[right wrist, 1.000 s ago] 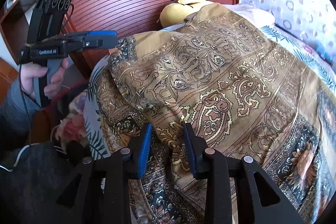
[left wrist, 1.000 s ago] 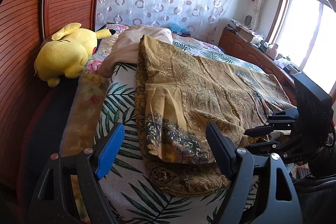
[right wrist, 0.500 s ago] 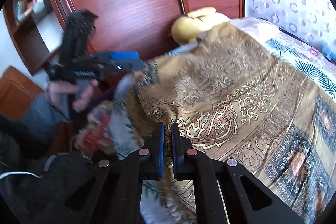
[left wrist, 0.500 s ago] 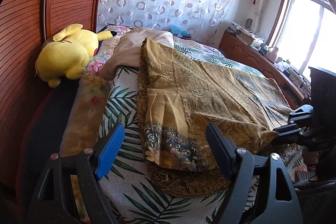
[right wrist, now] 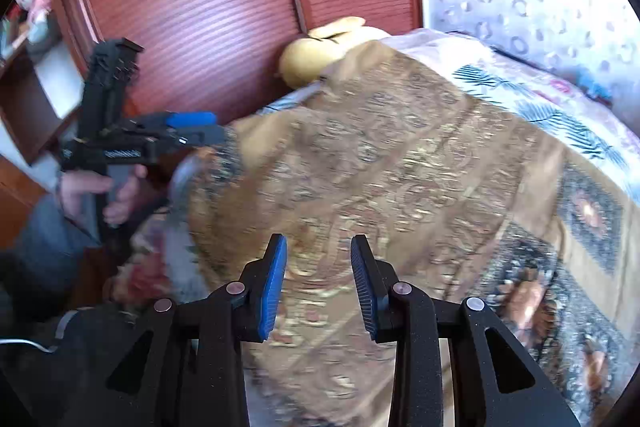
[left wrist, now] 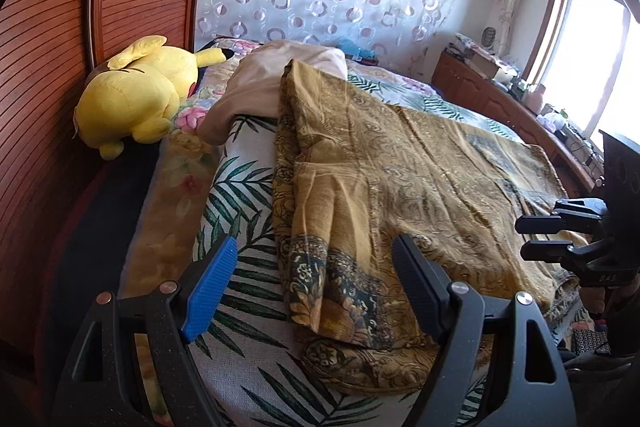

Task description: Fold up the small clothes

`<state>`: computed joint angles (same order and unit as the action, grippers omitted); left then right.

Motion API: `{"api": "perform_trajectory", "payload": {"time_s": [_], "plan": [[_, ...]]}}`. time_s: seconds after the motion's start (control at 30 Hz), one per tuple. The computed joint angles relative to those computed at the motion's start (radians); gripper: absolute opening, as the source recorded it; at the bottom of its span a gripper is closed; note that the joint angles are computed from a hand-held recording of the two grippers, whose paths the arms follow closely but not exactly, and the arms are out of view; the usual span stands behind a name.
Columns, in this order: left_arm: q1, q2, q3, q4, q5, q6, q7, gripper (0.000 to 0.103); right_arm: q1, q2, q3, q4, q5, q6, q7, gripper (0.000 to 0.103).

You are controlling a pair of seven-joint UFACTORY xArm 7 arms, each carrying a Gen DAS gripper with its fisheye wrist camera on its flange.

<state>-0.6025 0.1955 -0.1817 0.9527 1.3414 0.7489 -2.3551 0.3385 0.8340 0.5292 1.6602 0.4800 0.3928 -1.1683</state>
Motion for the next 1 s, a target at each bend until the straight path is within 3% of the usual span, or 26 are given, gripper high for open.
{"api": "perform_trajectory", "payload": {"time_s": [0.13, 0.23, 0.3, 0.37, 0.5, 0.57, 0.77, 0.87, 0.9, 1.0], "plan": [[0.002, 0.021, 0.004, 0.020, -0.039, 0.010, 0.042, 0.080, 0.053, -0.006, -0.059, -0.049, -0.049, -0.164, 0.063, 0.035], [-0.005, 0.031, 0.010, 0.025, -0.047, 0.018, 0.052, 0.076, 0.082, 0.007, -0.090, -0.046, -0.090, -0.202, 0.131, 0.034], [-0.005, 0.035, 0.014, 0.024, -0.053, 0.009, 0.048, 0.052, 0.073, 0.012, -0.080, -0.056, -0.112, -0.214, 0.149, 0.035], [-0.001, 0.036, 0.018, 0.016, -0.060, -0.013, 0.046, 0.047, 0.061, 0.022, -0.061, -0.059, -0.133, -0.228, 0.161, 0.036], [0.001, 0.044, 0.024, 0.013, -0.069, -0.037, 0.044, 0.046, 0.028, 0.038, -0.024, -0.055, -0.173, -0.214, 0.189, 0.042], [0.000, 0.048, 0.027, 0.009, -0.066, -0.054, 0.032, 0.046, 0.005, 0.044, 0.002, -0.056, -0.196, -0.198, 0.186, 0.052], [-0.014, 0.055, 0.030, 0.014, -0.059, -0.053, 0.016, 0.046, -0.045, 0.002, 0.032, -0.105, -0.223, -0.197, 0.183, 0.056], [-0.017, 0.062, 0.031, 0.023, -0.061, -0.051, 0.030, 0.035, -0.064, -0.002, 0.046, -0.112, -0.216, -0.188, 0.176, 0.056], [-0.017, 0.064, 0.033, 0.024, -0.051, -0.061, 0.023, 0.025, -0.065, -0.003, 0.046, -0.115, -0.215, -0.190, 0.175, 0.056], [-0.018, 0.068, 0.037, 0.035, -0.025, -0.079, 0.014, 0.010, -0.068, -0.011, 0.048, -0.127, -0.214, -0.199, 0.175, 0.056]]}}
